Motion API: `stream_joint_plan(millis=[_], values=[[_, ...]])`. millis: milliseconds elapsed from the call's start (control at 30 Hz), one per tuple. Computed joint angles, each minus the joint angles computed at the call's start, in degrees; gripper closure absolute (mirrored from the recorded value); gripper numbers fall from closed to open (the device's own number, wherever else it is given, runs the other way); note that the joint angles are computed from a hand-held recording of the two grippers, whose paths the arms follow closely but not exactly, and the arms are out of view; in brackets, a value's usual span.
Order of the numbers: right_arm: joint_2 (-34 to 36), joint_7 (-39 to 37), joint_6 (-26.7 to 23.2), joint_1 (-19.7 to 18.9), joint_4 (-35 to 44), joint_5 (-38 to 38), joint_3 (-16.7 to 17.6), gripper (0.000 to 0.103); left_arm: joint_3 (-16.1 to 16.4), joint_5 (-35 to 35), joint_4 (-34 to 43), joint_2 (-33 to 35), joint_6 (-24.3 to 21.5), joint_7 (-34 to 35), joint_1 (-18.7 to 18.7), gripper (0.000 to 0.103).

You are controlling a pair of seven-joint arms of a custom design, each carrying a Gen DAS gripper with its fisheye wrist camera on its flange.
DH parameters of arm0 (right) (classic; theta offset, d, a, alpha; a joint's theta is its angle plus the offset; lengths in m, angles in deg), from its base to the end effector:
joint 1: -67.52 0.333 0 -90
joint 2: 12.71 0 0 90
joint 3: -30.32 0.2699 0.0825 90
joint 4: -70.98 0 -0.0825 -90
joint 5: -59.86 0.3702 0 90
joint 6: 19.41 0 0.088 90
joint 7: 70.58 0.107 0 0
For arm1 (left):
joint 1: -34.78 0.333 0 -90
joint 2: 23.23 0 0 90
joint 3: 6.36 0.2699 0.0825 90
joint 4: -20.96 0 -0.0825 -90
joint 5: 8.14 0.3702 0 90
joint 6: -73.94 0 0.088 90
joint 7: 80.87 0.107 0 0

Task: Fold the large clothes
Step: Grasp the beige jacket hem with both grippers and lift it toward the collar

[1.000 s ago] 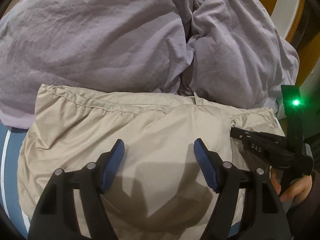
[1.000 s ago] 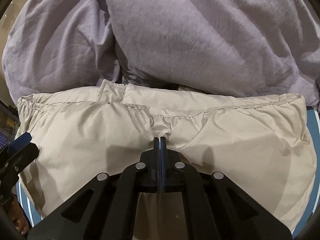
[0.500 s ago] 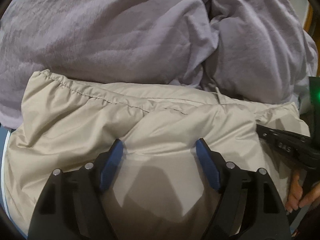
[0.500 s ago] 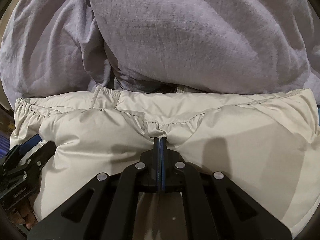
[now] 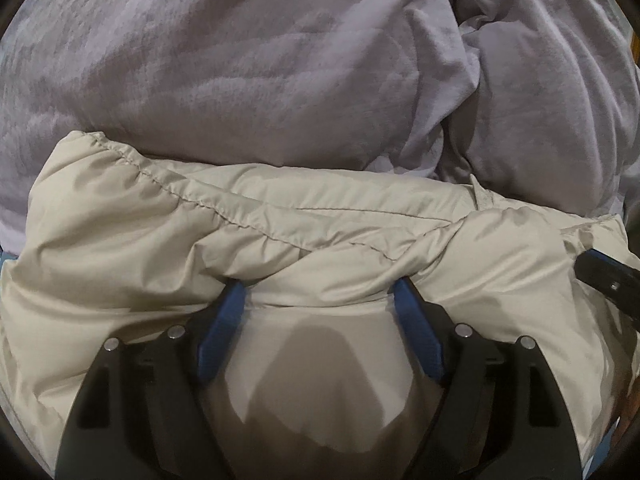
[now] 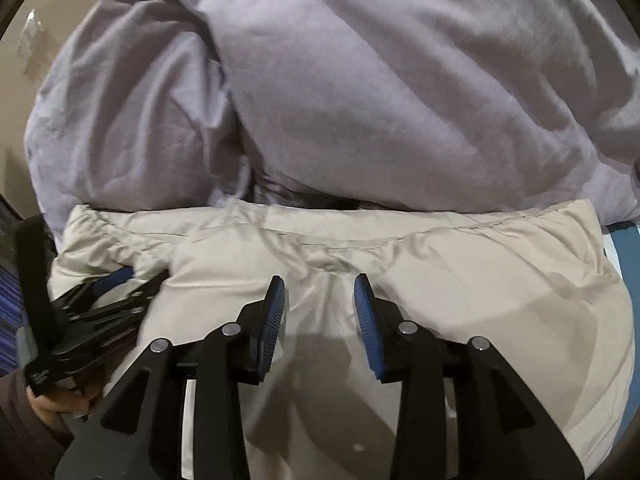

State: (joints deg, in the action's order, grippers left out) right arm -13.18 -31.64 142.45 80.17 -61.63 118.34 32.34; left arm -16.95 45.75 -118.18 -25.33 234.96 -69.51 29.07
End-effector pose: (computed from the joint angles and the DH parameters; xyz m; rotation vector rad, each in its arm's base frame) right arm 0.5173 0.0911 0.3493 -1.9237 1.5051 -0.2081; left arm 0.4637 -0.1762 0.3149 -2.0740 1.6145 -0.5332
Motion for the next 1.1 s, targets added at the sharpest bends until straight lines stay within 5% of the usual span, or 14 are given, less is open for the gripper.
stream_joint_plan(millis=[333,733,1100], values=[[3.77,6.31,4.13,1.75,1.39,-6.35,2.18,0.064,1.63,3.73,0.30,2.10,1.95,-3.16,0.54,0.024],[7.79,4.35,10.01,-0.35,2.46,-5.60,5.78,0.061,2.52,4.20,2.03,3.80,1.67,-3.94,-0.37,0.023],[1.93,7.62,9.36,-0.24,-2.08,-8.38,4.22,0.052,0.68,-2.25,-2.15,-2.81,0.92,1.55,1.00,0.023]])
